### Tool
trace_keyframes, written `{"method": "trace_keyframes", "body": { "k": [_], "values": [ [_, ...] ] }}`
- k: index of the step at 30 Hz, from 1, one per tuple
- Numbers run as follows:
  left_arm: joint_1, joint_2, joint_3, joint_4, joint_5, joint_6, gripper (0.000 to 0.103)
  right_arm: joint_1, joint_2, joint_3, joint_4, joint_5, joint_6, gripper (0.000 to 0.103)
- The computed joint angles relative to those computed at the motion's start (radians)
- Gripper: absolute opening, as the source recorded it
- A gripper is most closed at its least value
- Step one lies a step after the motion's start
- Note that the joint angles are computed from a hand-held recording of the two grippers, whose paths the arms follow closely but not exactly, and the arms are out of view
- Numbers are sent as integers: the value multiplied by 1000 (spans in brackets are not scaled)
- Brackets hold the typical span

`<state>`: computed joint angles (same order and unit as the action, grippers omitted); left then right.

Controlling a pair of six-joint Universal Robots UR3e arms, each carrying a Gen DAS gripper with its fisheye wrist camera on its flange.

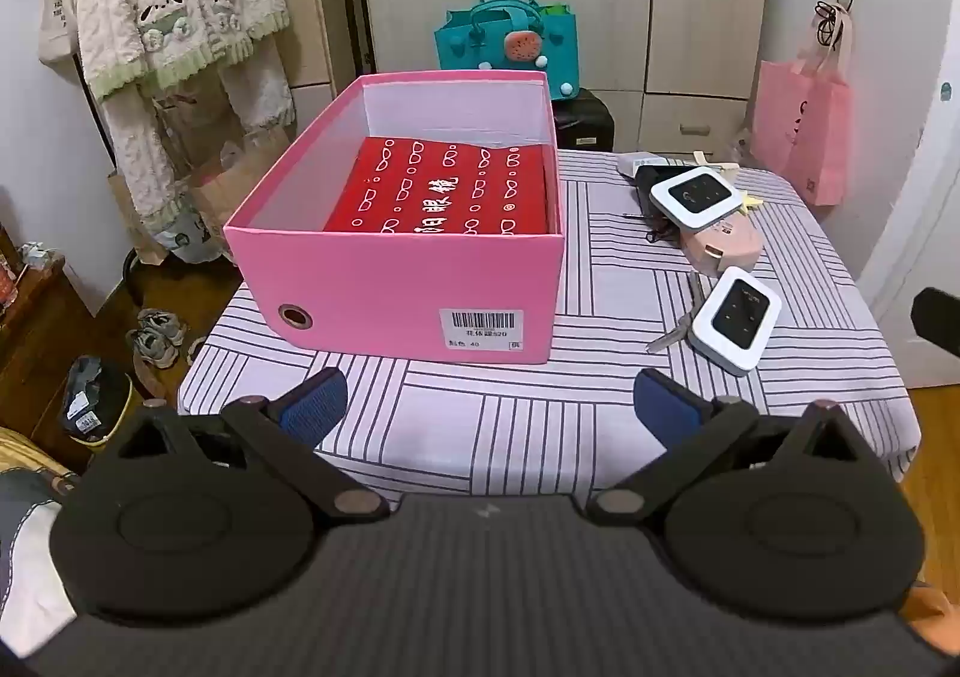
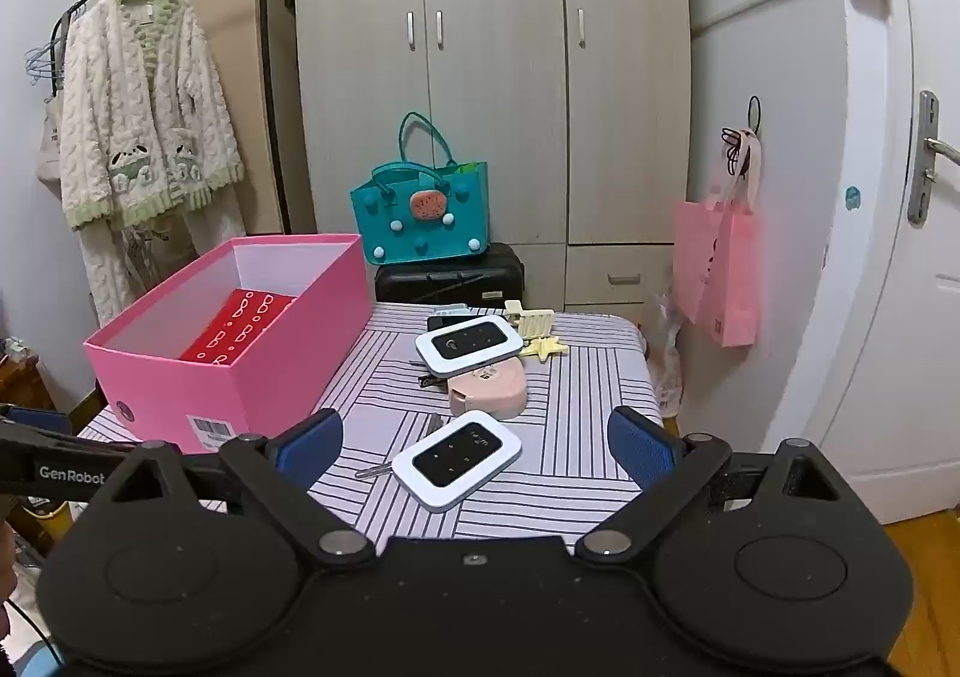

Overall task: Organize rigid objects
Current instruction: 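Move the right tool toward the white Wi-Fi router nearest it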

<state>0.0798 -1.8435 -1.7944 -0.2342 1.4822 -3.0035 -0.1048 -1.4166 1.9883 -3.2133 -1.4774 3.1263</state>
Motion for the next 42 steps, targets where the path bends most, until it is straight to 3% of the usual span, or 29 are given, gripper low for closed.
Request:
{"method": "trace_keyframes", "body": {
  "k": [10, 20, 32, 42],
  "values": [
    [11, -25, -48, 93, -30, -14, 102, -5, 18, 24, -41, 6, -22, 97],
    [5, -84, -163, 387, 14, -9, 103, -4, 79, 83, -221, -15, -42, 97],
    [11, -78, -239, 483, 7, -5, 103, -4, 110, 137, -326, -13, -81, 98],
    [15, -63, -255, 471, -34, 3, 103, -25, 124, 153, -362, -8, -61, 99]
  ]
}}
